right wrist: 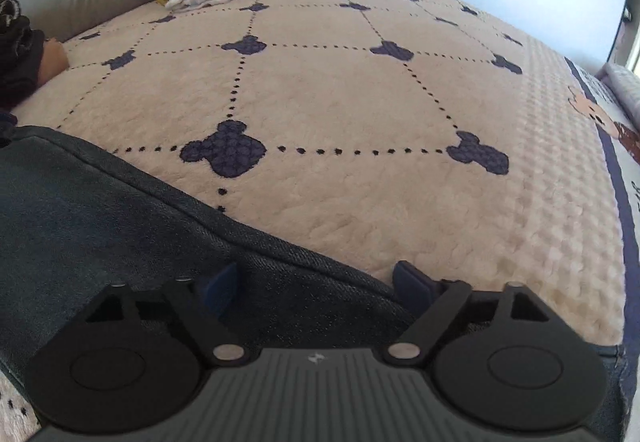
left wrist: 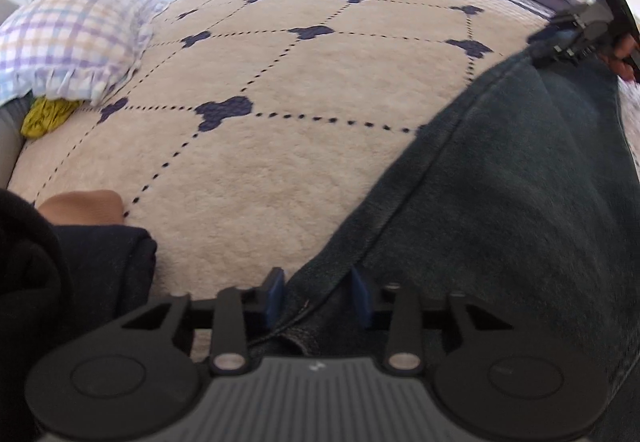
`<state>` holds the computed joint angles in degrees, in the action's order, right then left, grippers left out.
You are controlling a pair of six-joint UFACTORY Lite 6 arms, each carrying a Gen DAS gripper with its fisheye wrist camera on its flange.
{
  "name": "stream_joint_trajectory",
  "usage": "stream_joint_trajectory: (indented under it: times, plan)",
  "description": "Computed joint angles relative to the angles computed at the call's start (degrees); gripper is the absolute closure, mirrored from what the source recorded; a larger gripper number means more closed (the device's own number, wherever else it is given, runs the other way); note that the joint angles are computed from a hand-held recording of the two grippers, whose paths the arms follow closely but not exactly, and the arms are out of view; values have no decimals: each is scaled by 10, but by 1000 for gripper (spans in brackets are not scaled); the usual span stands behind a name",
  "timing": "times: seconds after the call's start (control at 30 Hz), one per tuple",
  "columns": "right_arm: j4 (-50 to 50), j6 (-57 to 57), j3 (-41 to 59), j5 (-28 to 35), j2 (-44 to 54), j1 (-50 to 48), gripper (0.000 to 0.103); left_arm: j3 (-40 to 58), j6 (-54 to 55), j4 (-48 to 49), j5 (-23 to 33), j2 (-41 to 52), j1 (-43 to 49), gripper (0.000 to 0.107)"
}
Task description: Fold clothes
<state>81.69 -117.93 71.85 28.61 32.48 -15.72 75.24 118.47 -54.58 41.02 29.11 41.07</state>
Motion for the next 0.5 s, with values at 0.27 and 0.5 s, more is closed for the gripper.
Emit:
stream_joint_trajectory:
  times: [0.27, 0.5]
  plan:
    - [169, -248, -157, -6, -138, 2, 95, -74, 71, -44, 3, -82, 24, 93]
    - [176, -337, -352, 57, -388, -68, 95, -197, 157, -95, 113, -238, 139, 93]
